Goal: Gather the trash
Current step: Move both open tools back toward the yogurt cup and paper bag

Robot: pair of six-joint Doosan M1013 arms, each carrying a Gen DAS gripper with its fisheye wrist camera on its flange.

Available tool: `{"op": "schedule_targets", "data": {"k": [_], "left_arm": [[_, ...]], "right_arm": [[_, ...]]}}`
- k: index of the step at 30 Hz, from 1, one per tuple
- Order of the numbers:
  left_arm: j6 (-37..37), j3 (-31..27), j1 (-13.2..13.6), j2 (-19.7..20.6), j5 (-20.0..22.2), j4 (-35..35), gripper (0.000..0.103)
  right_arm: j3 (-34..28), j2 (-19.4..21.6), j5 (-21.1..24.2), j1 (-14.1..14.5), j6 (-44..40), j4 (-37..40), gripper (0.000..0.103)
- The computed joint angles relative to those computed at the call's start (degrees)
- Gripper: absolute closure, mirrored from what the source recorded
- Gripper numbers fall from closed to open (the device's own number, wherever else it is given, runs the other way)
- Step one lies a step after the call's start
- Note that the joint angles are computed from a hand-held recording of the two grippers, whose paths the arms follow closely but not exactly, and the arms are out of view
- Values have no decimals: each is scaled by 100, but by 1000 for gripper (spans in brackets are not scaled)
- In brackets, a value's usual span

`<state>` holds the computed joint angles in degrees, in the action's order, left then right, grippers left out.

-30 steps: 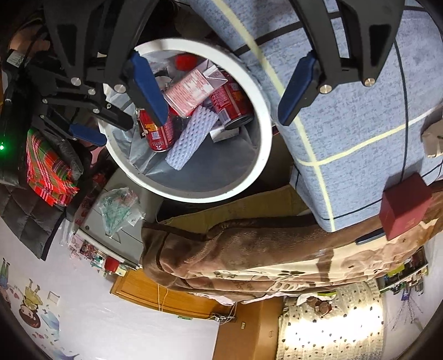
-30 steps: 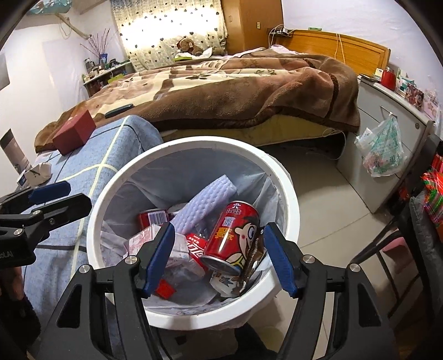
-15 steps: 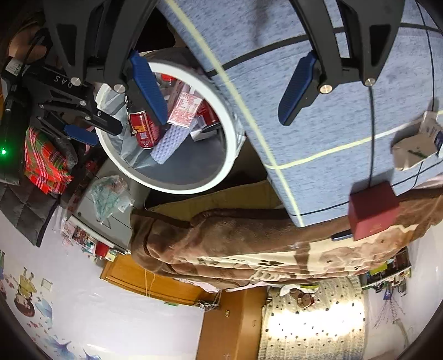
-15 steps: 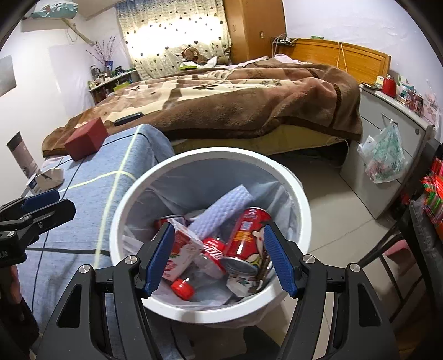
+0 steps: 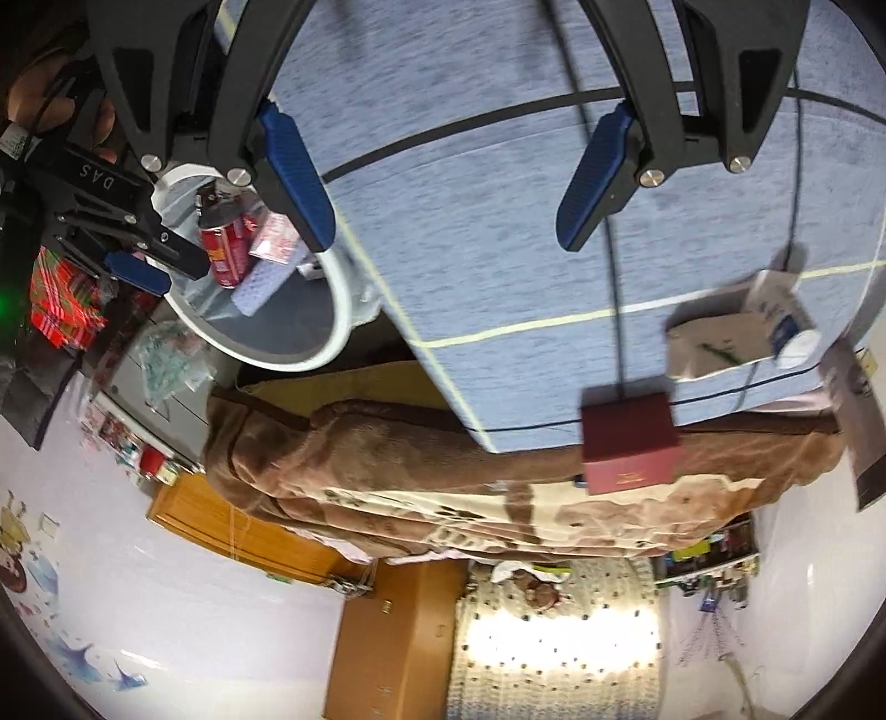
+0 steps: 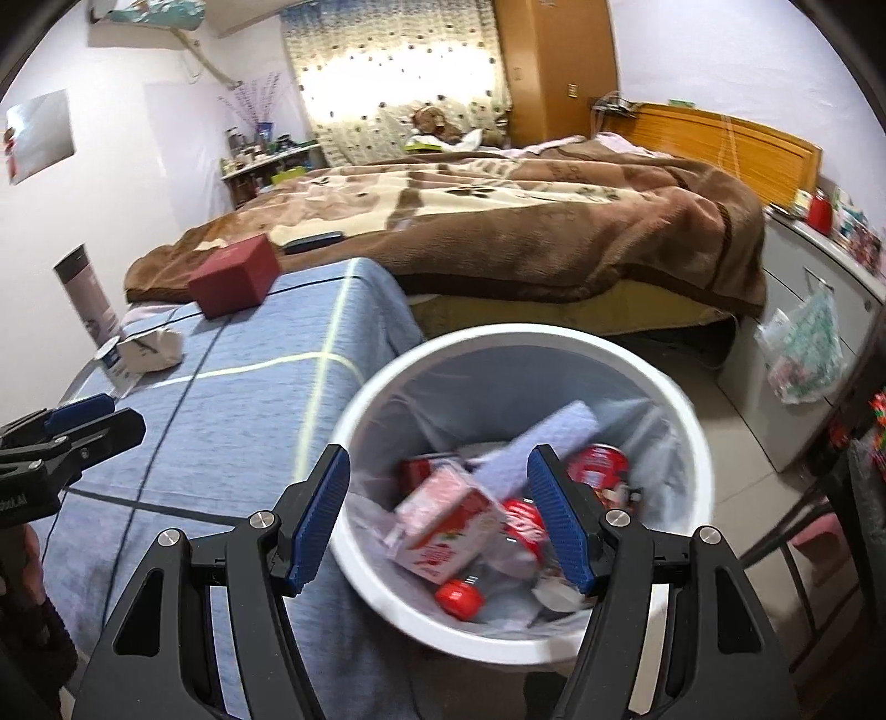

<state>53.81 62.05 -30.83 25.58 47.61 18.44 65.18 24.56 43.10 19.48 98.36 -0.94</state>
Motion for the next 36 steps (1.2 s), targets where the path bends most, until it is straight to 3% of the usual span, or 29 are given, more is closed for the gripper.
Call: {"op": "schedule_targets", "data": {"k": [10, 13, 19, 26, 36], "left_arm": [[-634, 727, 326, -455, -148, 348, 19], [-968, 1000, 448, -620, -267, 614, 13], [-1306, 1238, 711, -754, -165, 788, 12], [-1490, 1242, 1025, -690, -245, 688, 12], [-1094, 766, 1340, -285, -103, 502, 12]], "right_arm": [[-417, 276, 136, 225, -741, 410, 35], [-625, 407, 252, 298, -994, 573, 35], [-1066, 700, 532, 439, -1350, 749, 35], [-1643, 1039, 893, 596, -1600, 603, 35], [-2565, 1586, 1447, 742, -1740, 551, 35]]}}
